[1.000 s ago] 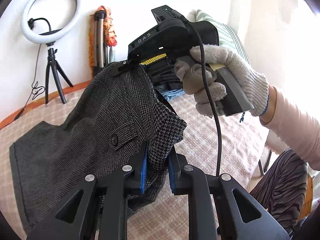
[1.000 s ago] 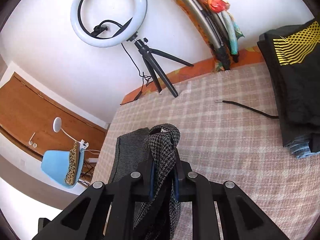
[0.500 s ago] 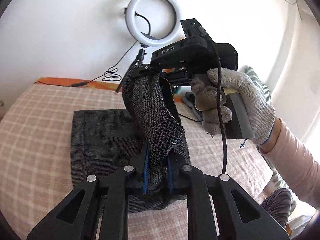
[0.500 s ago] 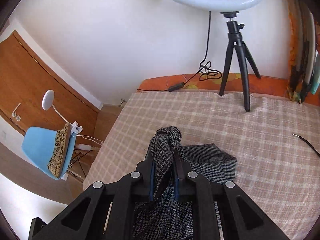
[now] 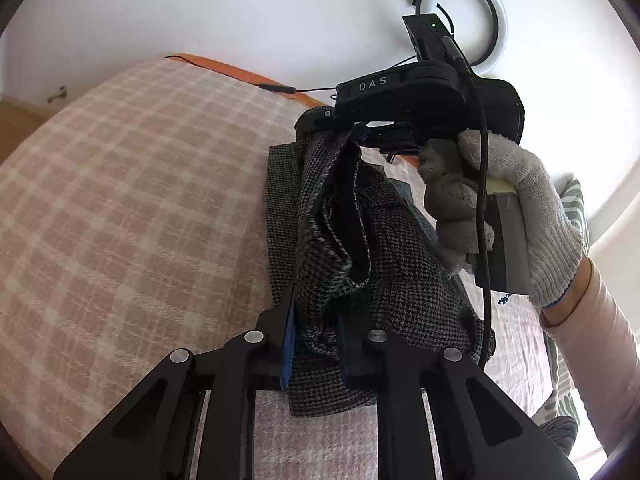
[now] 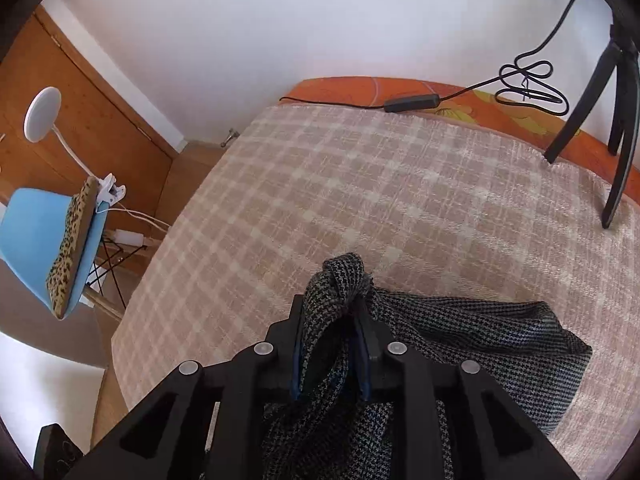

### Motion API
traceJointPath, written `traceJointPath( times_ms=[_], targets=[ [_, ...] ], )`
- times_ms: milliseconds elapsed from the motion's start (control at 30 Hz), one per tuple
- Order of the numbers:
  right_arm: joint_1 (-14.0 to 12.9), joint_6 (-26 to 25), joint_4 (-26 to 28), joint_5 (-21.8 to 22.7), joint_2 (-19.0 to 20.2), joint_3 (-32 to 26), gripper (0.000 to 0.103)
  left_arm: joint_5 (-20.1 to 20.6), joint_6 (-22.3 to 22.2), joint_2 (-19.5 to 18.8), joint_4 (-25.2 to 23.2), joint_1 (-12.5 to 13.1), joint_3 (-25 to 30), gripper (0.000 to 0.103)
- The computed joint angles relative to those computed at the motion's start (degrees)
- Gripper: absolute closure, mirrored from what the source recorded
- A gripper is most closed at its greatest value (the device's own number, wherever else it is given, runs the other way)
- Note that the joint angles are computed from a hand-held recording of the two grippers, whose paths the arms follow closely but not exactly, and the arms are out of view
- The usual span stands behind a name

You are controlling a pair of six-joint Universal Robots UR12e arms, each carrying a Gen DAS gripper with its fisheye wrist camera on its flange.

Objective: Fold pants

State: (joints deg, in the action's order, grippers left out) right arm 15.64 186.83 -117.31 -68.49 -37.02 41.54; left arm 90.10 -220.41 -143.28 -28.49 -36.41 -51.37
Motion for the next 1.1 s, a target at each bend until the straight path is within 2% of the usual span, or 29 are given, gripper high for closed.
traceJointPath(
  times_ms=[33, 67, 100, 133, 167, 233, 300, 400, 433, 467, 567, 700, 800, 867, 900, 933, 1033, 1100],
  targets=[
    [-0.2, -0.2, -0.5, 1.9, -0.1, 0.2, 0.061, 0.8, 0.1, 0.5, -0.3, -0.1, -0.6, 0.082],
    [-0.8, -0.2, -1.6, 4.8, -0.5, 0.9, 0.059, 1.5, 0.4, 0.9, -1.0, -0.2, -1.0, 0.081],
    [-1.1, -0.1, -3.0, 6.9, -1.2, 1.8, 0.060, 2.6, 0.4, 1.4, -2.3, -0.4, -1.3, 0.070],
    [-1.4, -0.4, -4.3, 7.5, -2.1, 2.9, 0.059, 4.6, 0.2, 1.6, -3.5, -0.6, -1.2, 0.063],
    [-1.7, -0.6, -7.2, 7.3, -3.5, 5.1, 0.059, 6.3, 0.1, 2.0, -3.1, -0.8, -1.6, 0.063],
    [-2.4, -0.4, -13.5, 5.7, -6.9, 10.4, 0.054, 9.0, 0.4, 2.7, -2.8, -1.2, -2.1, 0.063],
    [-3.1, 0.6, -18.0, 3.9, -10.4, 16.0, 0.050, 11.4, 2.7, 2.9, -2.8, -1.6, -1.7, 0.063],
    [-3.4, 0.7, -20.9, -3.7, -14.6, 22.9, 0.031, 12.9, 4.5, 2.5, -3.2, -1.9, 0.0, 0.059],
    [-3.7, 1.0, -21.4, -5.4, -15.6, 25.0, 0.029, 13.6, 5.3, 2.2, -3.3, -2.0, 0.7, 0.053],
    [-4.1, 1.5, -20.8, -5.8, -16.3, 26.5, 0.029, 14.7, 6.5, 1.5, -3.7, -2.2, 1.9, 0.051],
    [-5.7, 5.0, -19.4, -3.3, -16.9, 29.5, 0.029, 16.2, 9.6, -1.3, -7.5, -2.4, 7.2, 0.051],
    [-6.7, 8.6, -19.4, -3.2, -15.1, 29.0, 0.029, 13.0, 8.3, -3.8, -13.7, -2.0, 11.5, 0.051],
    [-7.2, 10.7, -19.1, -1.3, -12.7, 26.5, 0.029, 11.5, 8.3, -4.0, -16.8, -2.0, 11.7, 0.051],
    [-7.5, 11.5, -18.7, 1.5, -11.2, 24.9, 0.037, 11.0, 8.2, -3.7, -17.3, -2.1, 10.6, 0.051],
    [-7.4, 11.2, -18.8, 2.2, -10.7, 24.3, 0.069, 10.9, 8.5, -3.6, -17.3, -2.2, 10.3, 0.052],
    [-7.1, 10.0, -18.4, 2.3, -10.4, 23.8, 0.093, 11.2, 8.8, -3.5, -17.1, -2.3, 9.9, 0.052],
    [-6.0, 5.8, -20.3, -2.4, -10.4, 23.4, 0.099, 11.2, 9.5, -3.1, -16.9, -2.5, 9.2, 0.053],
    [-6.5, 9.2, -20.0, -2.8, -9.6, 22.5, 0.099, 10.6, 8.5, -2.7, -15.8, -2.5, 8.0, 0.053]
  ],
)
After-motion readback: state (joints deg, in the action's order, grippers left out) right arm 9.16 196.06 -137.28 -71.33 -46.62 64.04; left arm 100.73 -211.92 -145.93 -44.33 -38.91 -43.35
